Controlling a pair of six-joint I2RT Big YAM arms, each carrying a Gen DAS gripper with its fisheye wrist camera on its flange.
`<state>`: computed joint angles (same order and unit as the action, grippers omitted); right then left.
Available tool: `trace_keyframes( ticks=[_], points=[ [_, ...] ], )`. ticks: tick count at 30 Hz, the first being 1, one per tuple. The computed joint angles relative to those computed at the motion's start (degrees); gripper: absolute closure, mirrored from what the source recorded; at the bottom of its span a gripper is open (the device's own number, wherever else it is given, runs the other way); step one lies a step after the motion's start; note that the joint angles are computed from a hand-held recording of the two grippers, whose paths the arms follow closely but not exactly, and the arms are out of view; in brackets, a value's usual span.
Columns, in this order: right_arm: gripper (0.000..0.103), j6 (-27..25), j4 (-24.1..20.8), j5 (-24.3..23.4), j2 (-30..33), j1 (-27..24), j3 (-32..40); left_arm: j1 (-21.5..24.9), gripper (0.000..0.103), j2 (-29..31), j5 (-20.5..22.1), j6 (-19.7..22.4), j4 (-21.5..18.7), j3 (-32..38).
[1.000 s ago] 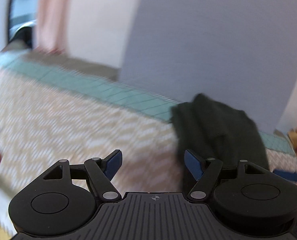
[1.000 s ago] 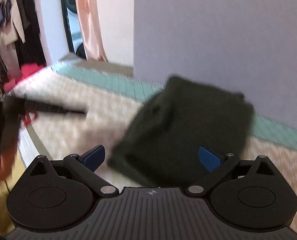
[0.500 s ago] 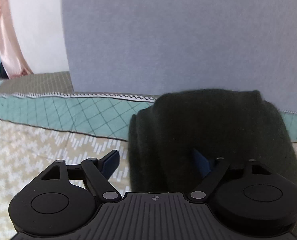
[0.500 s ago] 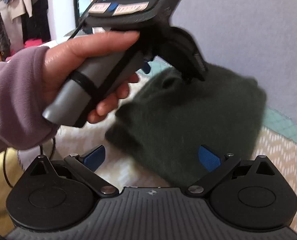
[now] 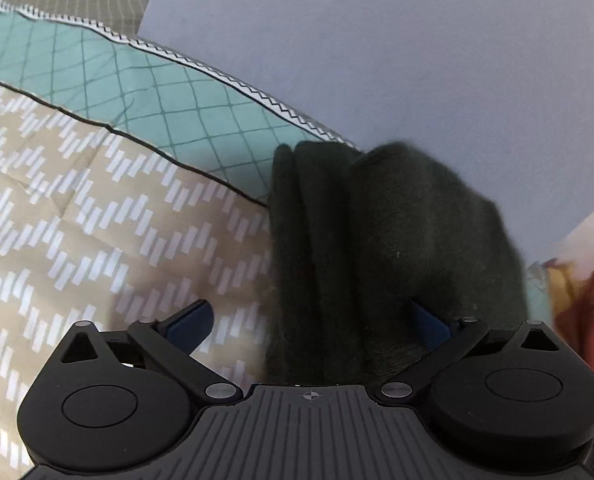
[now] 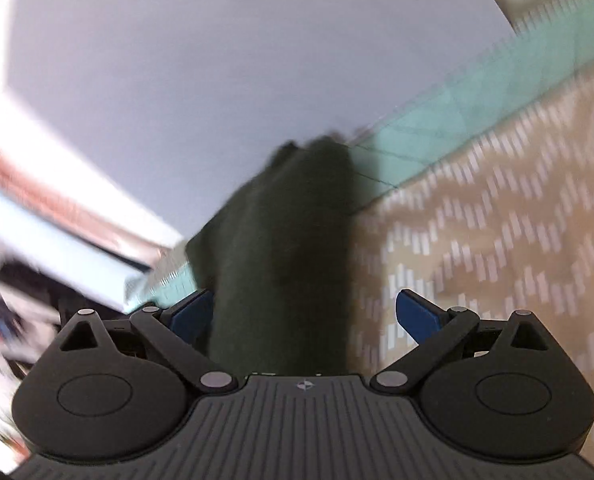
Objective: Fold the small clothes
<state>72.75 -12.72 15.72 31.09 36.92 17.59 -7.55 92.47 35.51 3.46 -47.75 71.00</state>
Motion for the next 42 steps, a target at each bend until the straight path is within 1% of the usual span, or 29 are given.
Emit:
trace_keyframes(
  ticks=[2, 3, 4, 5, 7, 8, 9, 10, 12, 14, 16, 19, 21, 22, 23, 24, 25, 26, 27, 28, 30, 31, 32, 33, 35, 36, 38, 40, 42],
  points=[
    [0.004, 1.79, 4.57, -4.42, 3.25, -4.0, -0.75, 0.38, 0.0, 1.46, 3.32, 2.69, -2.69, 1.45],
    [0.004, 2.18, 6.51, -5.58, 5.03, -5.11, -0.73, 0.33, 0.0, 2.44, 5.5, 4.75, -4.83, 2.32],
    [0.004, 1.78, 7.93, -5.31, 6.3, -5.33, -0.46, 0.23, 0.0, 3.05, 6.7, 6.2, -5.7, 2.64],
    [0.004, 1.04, 9.73, -5.75, 8.15, -5.72, 0.13, -0.26, 0.0, 2.84, 7.14, 7.24, -5.8, 2.37],
    [0.006, 1.21, 13.42, -8.63, 12.03, -7.12, 1.14, -1.37, 0.0, 2.25, 6.4, 8.16, -3.23, 1.3],
    [0.014, 1.91, 15.62, -9.55, 14.59, -7.3, 1.62, -1.68, 0.0, 2.0, 7.04, 8.25, -2.54, 0.87],
    [0.03, 2.59, 16.39, -10.2, 16.88, -7.35, 2.29, -1.84, 0.0, 1.79, 8.25, 7.5, -2.02, 0.47],
    [0.034, 3.08, 14.27, -8.34, 18.1, -6.2, 3.64, -1.93, 0.0, 1.46, 9.69, 7.35, -1.79, 0.02],
    [0.046, 2.62, 12.23, -5.33, 17.46, -4.14, 4.47, -2.73, 0.0, -1.28, 8.89, 7.57, 1.26, -2.42],
    [0.049, 1.81, 9.82, -2.65, 13.33, -2.1, 4.27, -3.63, 0.0, -4.9, 9.56, 9.11, 3.59, -4.86],
    [0.049, 0.28, 6.31, 0.81, 8.4, 0.26, 4.43, -4.77, 0.0, -8.05, 11.27, 9.12, 4.25, -6.21],
    [0.049, -2.1, -3.76, 7.9, -0.67, 4.13, 5.81, -7.02, 0.0, -12.2, 13.91, 6.79, 6.67, -8.39],
    [0.048, -2.22, -11.48, 12.45, -7.18, 6.93, 6.57, -9.0, 0.0, -13.19, 14.58, 5.6, 8.39, -9.4],
    [0.046, -1.51, -14.87, 14.32, -9.67, 8.07, 6.75, -10.33, 0.0, -12.99, 13.82, 5.13, 8.53, -9.5],
    [0.042, -0.54, -18.63, 15.27, -12.3, 8.47, 6.64, -11.9, 0.0, -12.56, 11.26, 4.82, 8.72, -9.61],
    [0.033, 0.64, -21.51, 15.53, -13.88, 8.27, 6.37, -13.51, 0.0, -12.19, 7.36, 4.7, 9.26, -9.91],
    [0.029, 2.91, -25.21, 16.14, -14.57, 8.08, 6.29, -15.34, 0.0, -11.89, 1.9, 4.8, 10.01, -10.46],
    [0.025, 6.95, -30.53, 17.38, -13.54, 8.31, 6.78, -17.15, 0.0, -11.74, -4.39, 5.4, 10.55, -11.1],
    [0.022, 10.07, -33.5, 17.75, -12.04, 8.71, 6.96, -18.52, 0.0, -11.88, -9.58, 6.09, 11.11, -12.05],
    [0.022, 12.46, -35.49, 18.0, -11.46, 9.61, 6.76, -17.68, 0.0, -12.51, -8.66, 6.87, 11.87, -13.2],
    [0.019, 15.43, -35.12, 19.43, -13.81, 14.16, 4.85, -17.16, 0.0, -14.34, -8.04, 6.86, 12.28, -14.56],
    [0.016, 17.15, -35.22, 21.23, -14.1, 17.15, 4.5, -17.05, 0.0, -15.63, -8.45, 7.12, 12.84, -15.49],
    [0.012, 19.38, -36.73, 24.01, -13.55, 20.92, 4.82, -16.72, 0.0, -17.7, -9.1, 7.95, 13.11, -16.74],
    [0.011, 20.94, -38.19, 26.16, -12.09, 23.97, 5.63, -17.02, 0.0, -19.34, -10.78, 8.48, 13.58, -17.37],
    [0.007, 24.68, -42.02, 29.25, -8.15, 30.85, 7.6, -18.64, 0.0, -23.28, -16.67, 9.41, 13.7, -19.02],
    [0.006, 26.15, -44.2, 29.25, -5.94, 32.97, 8.73, -19.59, 0.0, -25.13, -19.15, 10.1, 13.27, -19.46],
    [0.006, 28.2, -47.59, 28.27, 1.69, 36.71, 11.95, -20.85, 0.0, -28.67, -23.01, 12.05, 13.93, -21.78],
    [0.004, 28.96, -49.29, 26.11, 7.34, 39.3, 14.08, -21.89, 0.0, -31.7, -26.27, 13.09, 14.55, -23.99],
    [0.003, 30.14, -50.76, 23.82, 8.81, 41.98, 14.15, -22.51, 0.0, -34.05, -28.19, 13.36, 14.77, -25.86]
  ],
)
